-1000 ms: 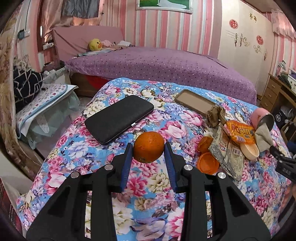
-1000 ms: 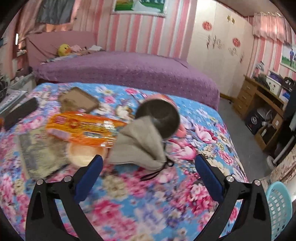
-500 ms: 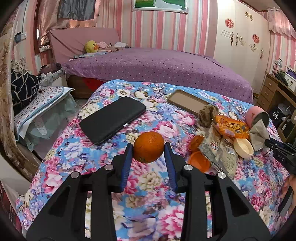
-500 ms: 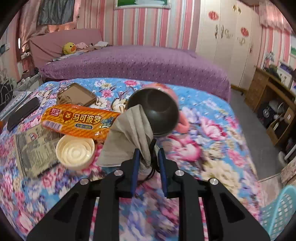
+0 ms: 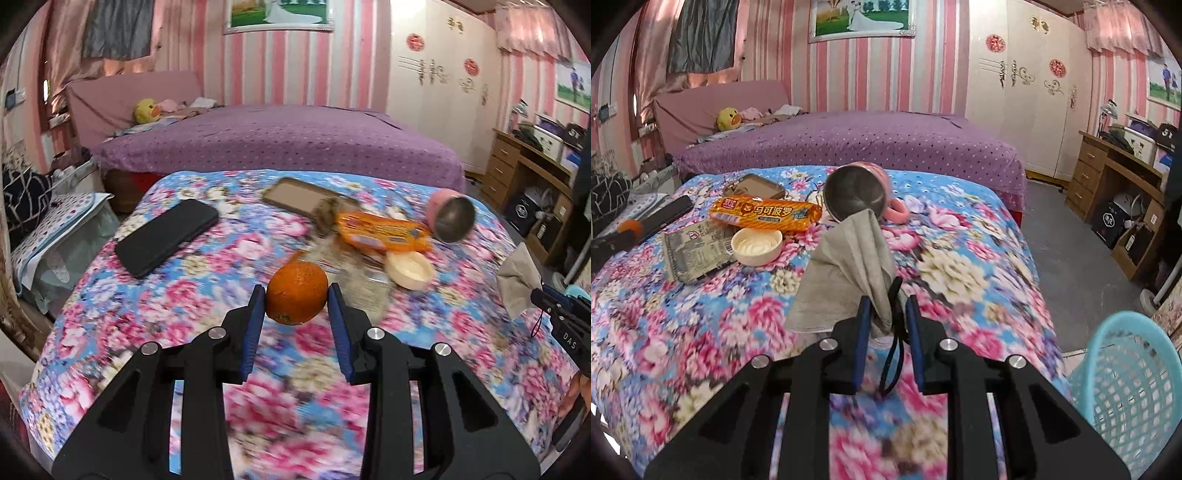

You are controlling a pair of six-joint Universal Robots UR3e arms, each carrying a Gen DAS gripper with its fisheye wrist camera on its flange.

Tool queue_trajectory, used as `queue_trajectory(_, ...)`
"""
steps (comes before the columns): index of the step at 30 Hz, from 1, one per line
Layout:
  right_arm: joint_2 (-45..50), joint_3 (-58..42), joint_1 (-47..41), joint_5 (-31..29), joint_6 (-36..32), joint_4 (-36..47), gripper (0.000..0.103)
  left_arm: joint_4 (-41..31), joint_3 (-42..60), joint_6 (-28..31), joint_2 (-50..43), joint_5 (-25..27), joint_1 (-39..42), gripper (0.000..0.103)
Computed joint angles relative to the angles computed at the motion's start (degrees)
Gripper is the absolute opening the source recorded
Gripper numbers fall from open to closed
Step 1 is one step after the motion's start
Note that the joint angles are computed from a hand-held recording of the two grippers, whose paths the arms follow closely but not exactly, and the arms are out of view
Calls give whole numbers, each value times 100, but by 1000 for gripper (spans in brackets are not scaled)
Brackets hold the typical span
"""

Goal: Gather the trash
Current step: 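Carry the orange and the beige cloth over the blue basket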

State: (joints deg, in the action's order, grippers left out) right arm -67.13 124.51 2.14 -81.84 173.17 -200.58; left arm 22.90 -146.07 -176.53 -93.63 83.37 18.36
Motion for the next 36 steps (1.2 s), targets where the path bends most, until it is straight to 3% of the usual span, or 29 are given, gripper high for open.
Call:
queue_trajectory(5,-638,965,-509,509,-217,-409,20,17,69,-430,-140,475,-828,33)
queue_trajectory(10,-872,1353,-817,683,-613,-546,20,125,-19,-991,-202,749,-1376,33)
queue_trajectory(15,-1014,1680,-1280,1114,-991,-577,20,249,388,-1211,-691,1368,-2116,33)
queue_trajectory(26,-1222,1962,-2329,1792,-1295,-590,20,141,1275,-1342,-1622,1865,-2874,33)
queue_trajectory(36,-1552,2343,-3465,2288,-1750,-387,20,33,1528,-1523,-1781,1952,-3128,33)
